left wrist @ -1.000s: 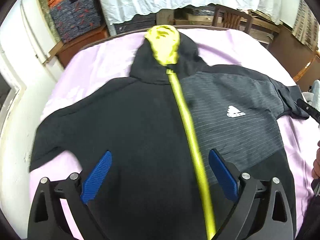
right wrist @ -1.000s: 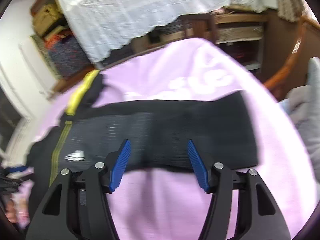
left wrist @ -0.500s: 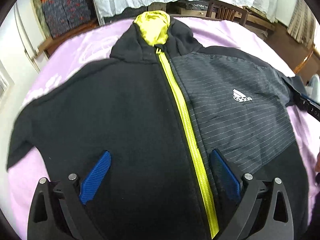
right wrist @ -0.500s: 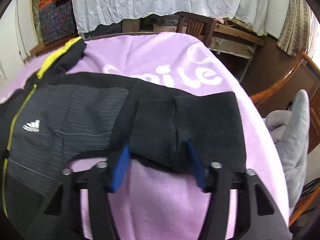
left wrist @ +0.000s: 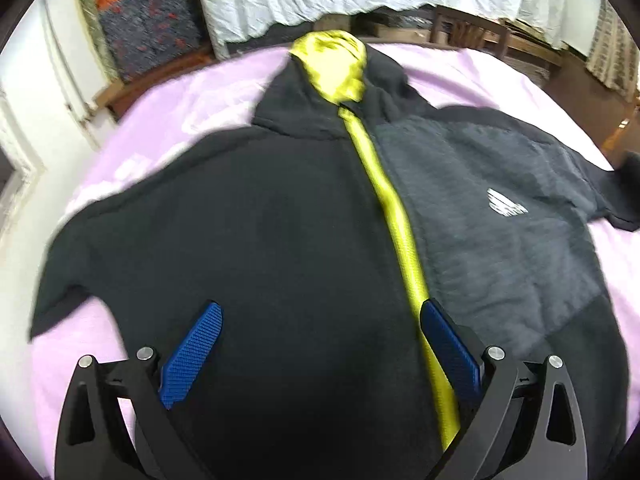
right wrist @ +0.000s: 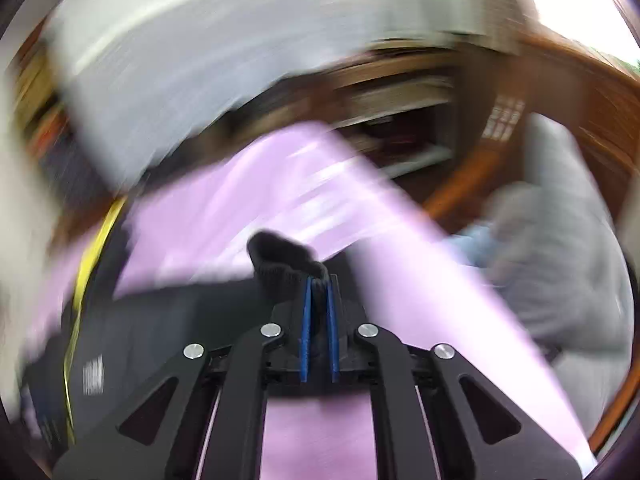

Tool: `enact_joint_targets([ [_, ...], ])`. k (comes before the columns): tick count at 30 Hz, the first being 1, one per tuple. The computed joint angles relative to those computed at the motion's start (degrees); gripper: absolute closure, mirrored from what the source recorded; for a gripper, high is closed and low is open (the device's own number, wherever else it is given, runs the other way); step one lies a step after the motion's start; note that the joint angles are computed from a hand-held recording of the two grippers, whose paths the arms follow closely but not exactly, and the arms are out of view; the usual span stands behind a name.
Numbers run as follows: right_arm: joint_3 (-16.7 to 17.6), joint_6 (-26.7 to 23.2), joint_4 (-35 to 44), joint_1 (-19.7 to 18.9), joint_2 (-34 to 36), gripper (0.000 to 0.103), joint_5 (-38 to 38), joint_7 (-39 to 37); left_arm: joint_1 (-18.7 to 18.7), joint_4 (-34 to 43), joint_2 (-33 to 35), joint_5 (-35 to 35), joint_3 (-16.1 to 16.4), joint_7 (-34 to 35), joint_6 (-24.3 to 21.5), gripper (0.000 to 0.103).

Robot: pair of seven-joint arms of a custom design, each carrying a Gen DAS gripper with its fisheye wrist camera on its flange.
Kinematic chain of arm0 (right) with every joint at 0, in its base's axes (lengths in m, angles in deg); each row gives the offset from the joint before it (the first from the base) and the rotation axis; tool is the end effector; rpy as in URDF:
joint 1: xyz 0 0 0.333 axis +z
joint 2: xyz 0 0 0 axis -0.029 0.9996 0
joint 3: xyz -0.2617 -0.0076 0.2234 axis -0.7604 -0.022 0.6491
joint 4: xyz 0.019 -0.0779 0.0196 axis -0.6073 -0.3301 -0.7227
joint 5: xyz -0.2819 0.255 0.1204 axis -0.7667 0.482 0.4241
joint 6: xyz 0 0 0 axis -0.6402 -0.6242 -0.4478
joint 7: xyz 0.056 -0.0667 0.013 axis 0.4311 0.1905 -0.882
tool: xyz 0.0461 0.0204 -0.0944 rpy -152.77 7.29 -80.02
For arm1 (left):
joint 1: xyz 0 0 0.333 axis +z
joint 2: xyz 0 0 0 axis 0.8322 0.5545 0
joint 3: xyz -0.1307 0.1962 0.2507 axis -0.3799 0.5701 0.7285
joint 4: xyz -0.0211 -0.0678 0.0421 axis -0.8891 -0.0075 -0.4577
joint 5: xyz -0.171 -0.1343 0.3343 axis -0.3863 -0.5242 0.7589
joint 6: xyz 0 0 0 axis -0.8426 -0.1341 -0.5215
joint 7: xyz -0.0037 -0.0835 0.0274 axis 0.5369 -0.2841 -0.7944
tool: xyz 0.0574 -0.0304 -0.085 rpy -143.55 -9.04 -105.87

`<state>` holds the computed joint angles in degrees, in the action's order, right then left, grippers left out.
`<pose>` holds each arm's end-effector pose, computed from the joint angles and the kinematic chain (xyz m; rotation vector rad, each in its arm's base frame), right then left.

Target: Fold large clothes

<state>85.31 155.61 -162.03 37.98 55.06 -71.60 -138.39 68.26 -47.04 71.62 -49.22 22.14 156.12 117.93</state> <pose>0.3413 0.3505 0.3291 -0.0810 2.5213 -1.0456 0.6567 -0.0328 0.2822 -0.9889 2.5477 -0.7125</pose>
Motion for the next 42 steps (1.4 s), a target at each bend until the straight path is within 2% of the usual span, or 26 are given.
enact_joint_targets([
  [2,1.4,-6.0,-2.5,1.5,-2.4,0.075,9.6,11.4,2.0,0.1,0.0,-2.7,-2.3,2.2,1.8,0.003],
  [3,2.3,-10.0,-2.8,3.9,-2.5,0.052,10.2,19.6,3.5,0.0,-0.1,-4.5,-4.0,3.9,2.5,0.003],
  [4,3.9,-13.1,-1.9,4.3,-1.6,0.041,9.6,23.8,4.2,0.1,-0.1,-5.8,-4.9,5.2,3.2,0.003],
  [5,3.5,-15.3,-0.7,5.9,-0.6,0.04,8.3,24.8,5.1,0.1,0.0,-7.4,-6.1,6.8,4.2,0.003],
  [7,3.5,-15.1,1.0,5.4,0.5,0.04,3.1,18.1,5.9,0.4,0.0,-9.2,-7.1,8.5,5.1,0.003],
  [8,2.7,-11.3,0.9,4.5,0.4,0.04,-0.9,13.0,5.6,0.8,-0.1,-9.1,-6.4,7.9,4.1,0.003],
  [10,1.1,-1.1,-1.1,2.7,-0.1,0.041,-8.6,8.8,3.8,2.2,-0.1,-7.9,-3.6,4.7,1.1,0.003],
  [12,-0.7,10.9,-2.1,0.2,0.6,0.042,-16.7,6.9,1.2,4.5,0.6,-5.1,0.4,-0.7,-2.2,0.003],
  [15,-3.1,24.7,-1.1,-2.9,3.3,0.045,-27.0,6.4,-2.4,8.2,2.7,0.1,5.2,-8.8,-5.0,0.003],
  [17,-4.2,30.6,-0.4,-4.2,4.8,0.045,-30.3,6.8,-3.8,10.2,4.2,3.5,7.2,-13.4,-6.0,0.003],
  [19,-4.8,34.4,0.5,-5.4,6.3,0.045,-29.0,4.2,-5.4,12.4,5.8,7.6,9.4,-18.7,-7.4,0.003],
  [21,-5.4,34.8,0.2,-5.6,6.4,0.048,-27.1,1.8,-6.7,14.6,7.4,11.8,11.5,-23.8,-9.8,0.003],
  [23,-5.6,34.8,0.3,-5.5,6.2,0.048,-26.5,1.2,-5.6,14.9,7.7,13.0,10.4,-25.0,-9.5,0.003],
  [27,-4.7,26.8,4.6,-3.2,7.8,0.046,-20.2,-7.8,-4.3,14.1,7.4,14.3,8.9,-26.6,-8.5,0.004],
  [30,-6.0,31.6,8.2,-3.1,9.4,0.046,-27.1,-8.8,-3.6,15.1,6.2,15.4,8.3,-27.6,-13.9,0.004],
  [31,-6.1,33.0,11.2,-3.4,10.9,0.046,-27.1,-12.9,-3.2,15.0,5.4,15.4,7.7,-26.8,-15.3,0.004],
  [33,-6.4,33.4,18.8,-3.5,14.8,0.046,-23.4,-25.3,-3.1,13.5,3.4,14.3,6.5,-24.8,-13.7,0.004],
  [35,-7.3,35.4,25.1,-3.4,18.3,0.046,-21.3,-33.5,-3.1,12.8,2.4,13.0,5.7,-23.1,-12.3,0.004],
  [37,-7.8,37.0,31.8,-3.8,22.6,0.046,-17.9,-41.7,-3.4,13.6,2.5,12.0,5.0,-21.9,-13.1,0.004],
  [39,-7.8,37.2,38.6,-4.2,27.3,0.046,-13.7,-49.8,-4.5,15.1,3.7,11.6,5.1,-22.0,-12.8,0.003],
  [42,-8.1,37.9,46.1,-5.0,33.3,0.046,-8.2,-57.4,-6.7,18.6,7.3,12.9,6.5,-24.4,-11.7,0.004],
])
